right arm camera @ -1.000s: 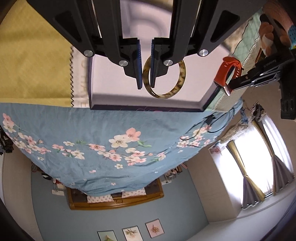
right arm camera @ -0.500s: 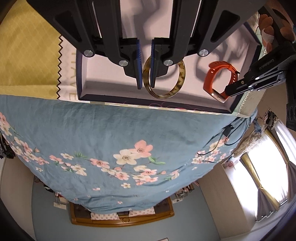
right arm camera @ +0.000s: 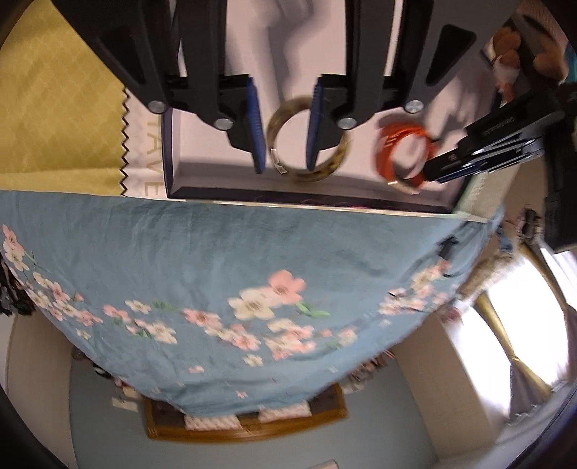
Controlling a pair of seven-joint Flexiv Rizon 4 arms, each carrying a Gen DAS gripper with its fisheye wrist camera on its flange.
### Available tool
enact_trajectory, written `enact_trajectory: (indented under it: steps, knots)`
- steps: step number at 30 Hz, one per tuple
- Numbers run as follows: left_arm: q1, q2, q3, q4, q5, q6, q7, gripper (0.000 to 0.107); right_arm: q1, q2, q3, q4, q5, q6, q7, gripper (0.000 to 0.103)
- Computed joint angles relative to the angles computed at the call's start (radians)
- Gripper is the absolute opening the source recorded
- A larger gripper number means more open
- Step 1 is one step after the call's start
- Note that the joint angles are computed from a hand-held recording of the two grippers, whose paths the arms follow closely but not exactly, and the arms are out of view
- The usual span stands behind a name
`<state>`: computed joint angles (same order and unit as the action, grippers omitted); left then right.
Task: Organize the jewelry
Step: 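Carry the watch and bangle into the box and open both tools, then grasp the clear bead bracelet with the right tool while the left tool grasps a pink ring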
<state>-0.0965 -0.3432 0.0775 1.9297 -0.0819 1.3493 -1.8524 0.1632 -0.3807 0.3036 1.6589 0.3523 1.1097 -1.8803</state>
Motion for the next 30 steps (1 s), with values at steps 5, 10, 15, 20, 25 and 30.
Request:
enact_trajectory:
  steps: [5, 10, 15, 20, 25, 30]
  knots:
    - [-0.044, 0.112, 0.041, 0.115, 0.101, 0.130, -0.014, 0.048, -0.142, 0.160, 0.113, 0.093, 0.259, -0.032, -0.336, 0.035]
    - [-0.049, 0.260, 0.030, 0.292, 0.161, 0.250, 0.018, 0.051, -0.185, 0.333, 0.095, 0.221, 0.418, -0.114, -0.556, 0.036]
    - [-0.032, 0.366, -0.021, 0.449, 0.158, 0.313, 0.061, 0.051, -0.166, 0.460, 0.043, 0.370, 0.464, -0.170, -0.621, 0.036]
    - [0.008, 0.432, -0.104, 0.561, 0.157, 0.355, 0.068, 0.051, -0.120, 0.516, -0.002, 0.465, 0.464, -0.175, -0.599, 0.036]
    - [0.041, 0.477, -0.169, 0.620, 0.175, 0.371, 0.058, 0.051, -0.062, 0.533, -0.045, 0.507, 0.465, -0.163, -0.562, 0.035]
    - [0.101, 0.501, -0.236, 0.635, 0.229, 0.364, 0.008, 0.052, 0.001, 0.543, -0.086, 0.535, 0.456, -0.132, -0.542, 0.031]
